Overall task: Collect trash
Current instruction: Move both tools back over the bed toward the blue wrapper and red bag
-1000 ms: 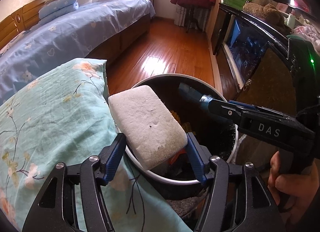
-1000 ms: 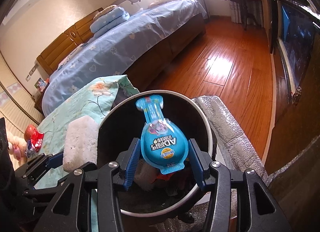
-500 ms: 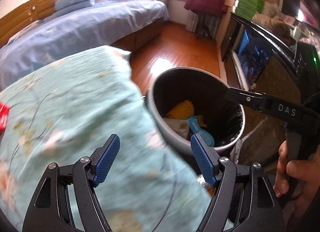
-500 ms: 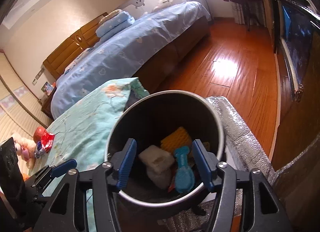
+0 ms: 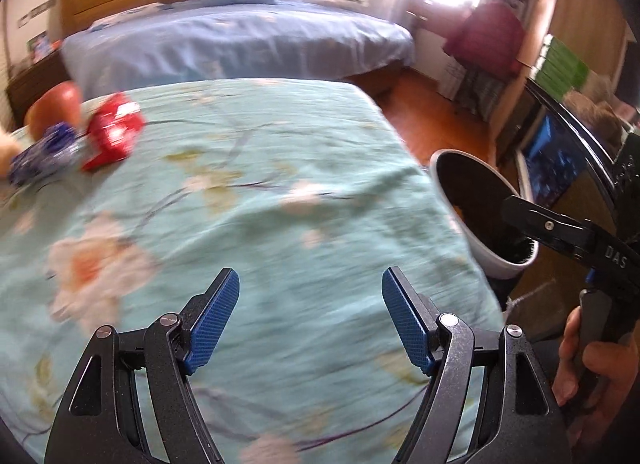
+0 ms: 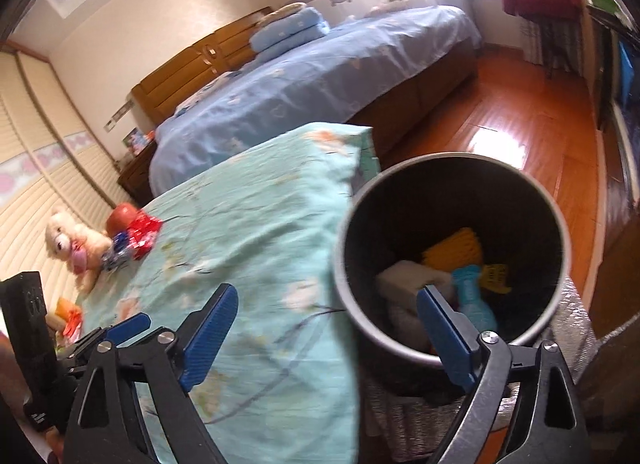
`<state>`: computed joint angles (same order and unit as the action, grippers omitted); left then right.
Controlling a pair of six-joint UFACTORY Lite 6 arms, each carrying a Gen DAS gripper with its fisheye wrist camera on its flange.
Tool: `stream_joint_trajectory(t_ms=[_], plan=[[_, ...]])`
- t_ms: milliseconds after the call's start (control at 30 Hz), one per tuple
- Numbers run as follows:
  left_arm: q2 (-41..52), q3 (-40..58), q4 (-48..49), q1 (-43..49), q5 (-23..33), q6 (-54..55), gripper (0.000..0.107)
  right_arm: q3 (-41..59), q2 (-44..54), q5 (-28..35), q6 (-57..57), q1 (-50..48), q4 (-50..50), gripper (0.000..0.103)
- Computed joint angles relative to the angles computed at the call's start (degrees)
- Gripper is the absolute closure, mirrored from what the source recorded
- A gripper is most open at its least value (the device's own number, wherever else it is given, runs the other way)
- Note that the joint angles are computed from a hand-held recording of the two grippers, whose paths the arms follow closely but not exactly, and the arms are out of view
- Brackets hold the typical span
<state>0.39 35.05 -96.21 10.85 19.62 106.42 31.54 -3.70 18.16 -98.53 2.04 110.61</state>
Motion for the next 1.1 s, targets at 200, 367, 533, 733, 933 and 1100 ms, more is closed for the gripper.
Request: stream_joint_trajectory(t_ms=[200,367,533,733,933,1100], plan=[[0.6,-0.4,2.6,12.4,4.0,2.3,0.031,2.4,2.4,-3.6,-10.0,11.5,14.8,0.008],[4.8,2.7,2.9,20.9,5.5,6.6,0.030,7.6,8.5,-5.7,-18.6,19.8,26.7,0.008],[9.4,7.2,5.5,27.0,7.0,6.6,0.030,12.6,13.9,-7.1,-26.0,25.5,36.0,0.008],[13.7,11.7,8.1,31.4,7.9,6.4,0.030,18.9,19.8,-8.6,-31.7,30.4,43.7,0.008],[18.9,18.4,11.8,33.9,8.0,4.5,0.029,27.4,26.6,-11.3,-28.9,34.1,40.8,0.008],[24.0,24.9,13.4,34.6,6.7,4.4,0.028,33.8,31.5,-12.9,-16.7,35.5,28.7,0.008]])
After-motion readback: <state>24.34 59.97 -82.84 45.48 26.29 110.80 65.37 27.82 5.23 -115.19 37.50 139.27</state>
